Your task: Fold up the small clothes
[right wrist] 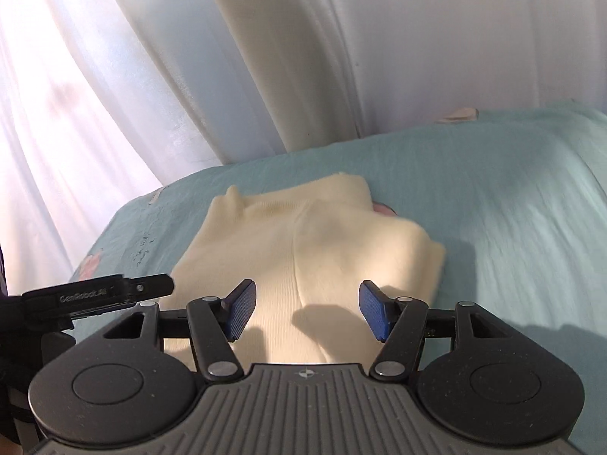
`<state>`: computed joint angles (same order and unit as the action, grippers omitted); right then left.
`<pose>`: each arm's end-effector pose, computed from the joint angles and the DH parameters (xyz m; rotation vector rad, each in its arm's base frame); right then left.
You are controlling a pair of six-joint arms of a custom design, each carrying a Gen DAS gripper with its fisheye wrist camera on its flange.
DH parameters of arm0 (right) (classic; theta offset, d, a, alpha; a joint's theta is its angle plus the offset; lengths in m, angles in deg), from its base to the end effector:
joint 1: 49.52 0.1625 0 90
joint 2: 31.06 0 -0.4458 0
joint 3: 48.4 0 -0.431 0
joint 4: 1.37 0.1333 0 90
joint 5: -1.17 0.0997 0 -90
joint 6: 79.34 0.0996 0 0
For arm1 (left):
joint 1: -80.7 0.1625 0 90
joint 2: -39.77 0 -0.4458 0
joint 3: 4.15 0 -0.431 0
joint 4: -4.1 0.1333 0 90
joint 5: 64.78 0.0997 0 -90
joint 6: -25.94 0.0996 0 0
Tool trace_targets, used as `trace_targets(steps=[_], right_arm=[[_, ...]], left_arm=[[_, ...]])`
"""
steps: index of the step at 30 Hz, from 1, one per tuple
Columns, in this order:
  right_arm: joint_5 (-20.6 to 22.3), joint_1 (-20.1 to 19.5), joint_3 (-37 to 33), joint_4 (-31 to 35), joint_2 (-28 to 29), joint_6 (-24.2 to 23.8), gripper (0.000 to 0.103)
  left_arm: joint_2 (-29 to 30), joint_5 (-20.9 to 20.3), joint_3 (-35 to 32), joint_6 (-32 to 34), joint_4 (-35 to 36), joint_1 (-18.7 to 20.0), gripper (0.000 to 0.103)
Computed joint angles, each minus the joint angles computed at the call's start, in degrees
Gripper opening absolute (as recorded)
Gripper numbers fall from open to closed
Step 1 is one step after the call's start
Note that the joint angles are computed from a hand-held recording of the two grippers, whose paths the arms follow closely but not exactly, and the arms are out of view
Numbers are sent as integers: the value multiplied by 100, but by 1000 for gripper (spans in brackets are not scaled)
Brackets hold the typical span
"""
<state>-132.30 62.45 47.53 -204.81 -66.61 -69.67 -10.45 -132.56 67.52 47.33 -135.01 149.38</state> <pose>0.3195 -0.6188 0.0833 -0.2102 -2.3522 1.3642 -0.1380 -0.8237 0.3121 0.8558 2.5449 -0.6599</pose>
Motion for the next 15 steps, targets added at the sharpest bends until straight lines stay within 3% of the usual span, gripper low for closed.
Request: trace_targets(steps=[4, 7, 9, 14, 15], right_arm=[[-108, 157, 812, 62, -339, 906, 61], [443, 78, 1028, -100, -418, 1071, 60], [822, -13, 963, -250, -358, 1094, 58], [854, -58, 709, -175, -199, 1280, 21], [1035, -110, 758, -213, -235, 1464, 20]], left_arm=[[-842, -152, 967, 159, 46, 59, 92], [-1114, -254, 1353, 460, 200, 78, 92], [-1122, -97, 1486, 606, 173, 50, 90], [-967, 293, 1671, 600, -227, -19, 88], [-946, 371, 1689, 578, -282, -34, 88]])
